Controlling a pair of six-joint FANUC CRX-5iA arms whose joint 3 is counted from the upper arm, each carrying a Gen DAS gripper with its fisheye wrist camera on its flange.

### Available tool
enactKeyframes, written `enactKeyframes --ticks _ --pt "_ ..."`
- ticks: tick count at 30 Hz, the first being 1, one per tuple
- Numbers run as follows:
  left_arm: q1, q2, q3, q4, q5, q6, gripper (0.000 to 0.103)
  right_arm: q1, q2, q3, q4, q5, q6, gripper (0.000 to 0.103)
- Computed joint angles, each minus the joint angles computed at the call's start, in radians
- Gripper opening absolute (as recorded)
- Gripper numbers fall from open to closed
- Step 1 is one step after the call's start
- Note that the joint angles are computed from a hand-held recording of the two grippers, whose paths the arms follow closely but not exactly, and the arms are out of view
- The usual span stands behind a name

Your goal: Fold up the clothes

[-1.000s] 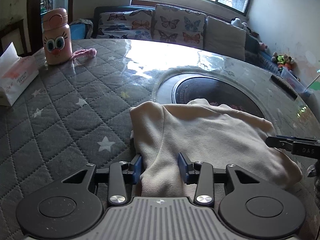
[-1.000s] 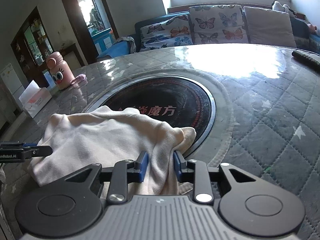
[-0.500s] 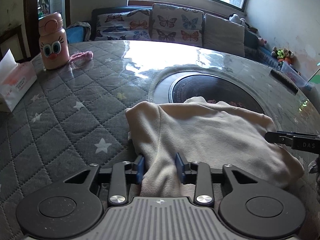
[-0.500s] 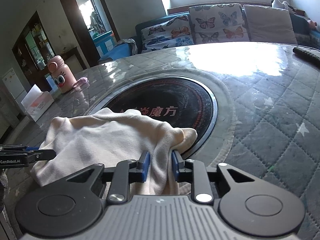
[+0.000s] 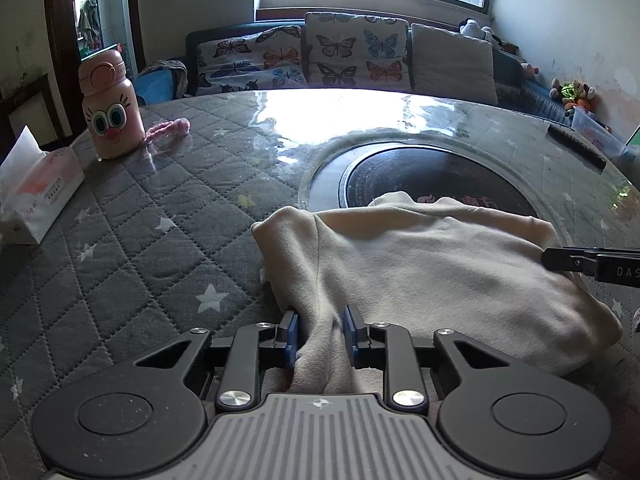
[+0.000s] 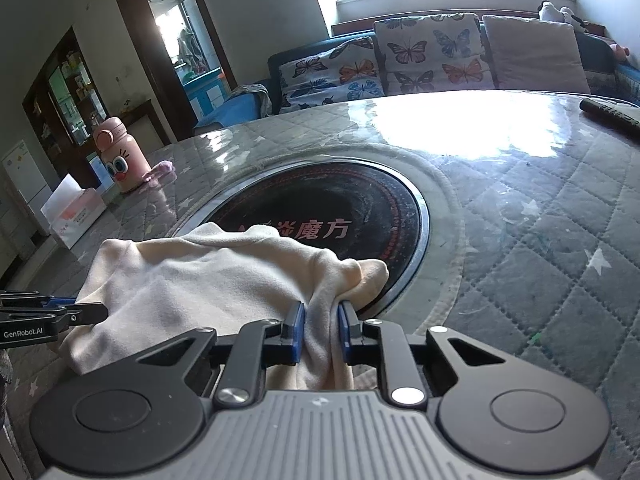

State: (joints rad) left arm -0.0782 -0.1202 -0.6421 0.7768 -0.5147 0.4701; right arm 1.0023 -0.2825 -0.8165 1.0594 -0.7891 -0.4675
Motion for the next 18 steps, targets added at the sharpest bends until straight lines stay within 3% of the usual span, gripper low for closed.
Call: enactKeyframes --ticks 6,10,13,18 --pt "-0.001 0.004 0.009 -0.018 0.0 0.019 0.026 -0.012 -0.003 -0.009 0.013 0.02 -0.012 0.02" --pt "0.0 0.005 0.008 -0.018 0.003 0.027 0.032 -0.02 -0.007 -0.018 0.024 0.029 -0.033 0.031" --pt "0.006 0.009 0.011 -0.018 -0.001 0.038 0.038 -0.028 -0.011 -0.025 0.033 0.042 -0.047 0.032" --pt "0.021 0.02 0.015 0.009 -0.031 0.029 0.04 -0.041 -0.014 -0.033 0.047 0.068 -0.059 0.033"
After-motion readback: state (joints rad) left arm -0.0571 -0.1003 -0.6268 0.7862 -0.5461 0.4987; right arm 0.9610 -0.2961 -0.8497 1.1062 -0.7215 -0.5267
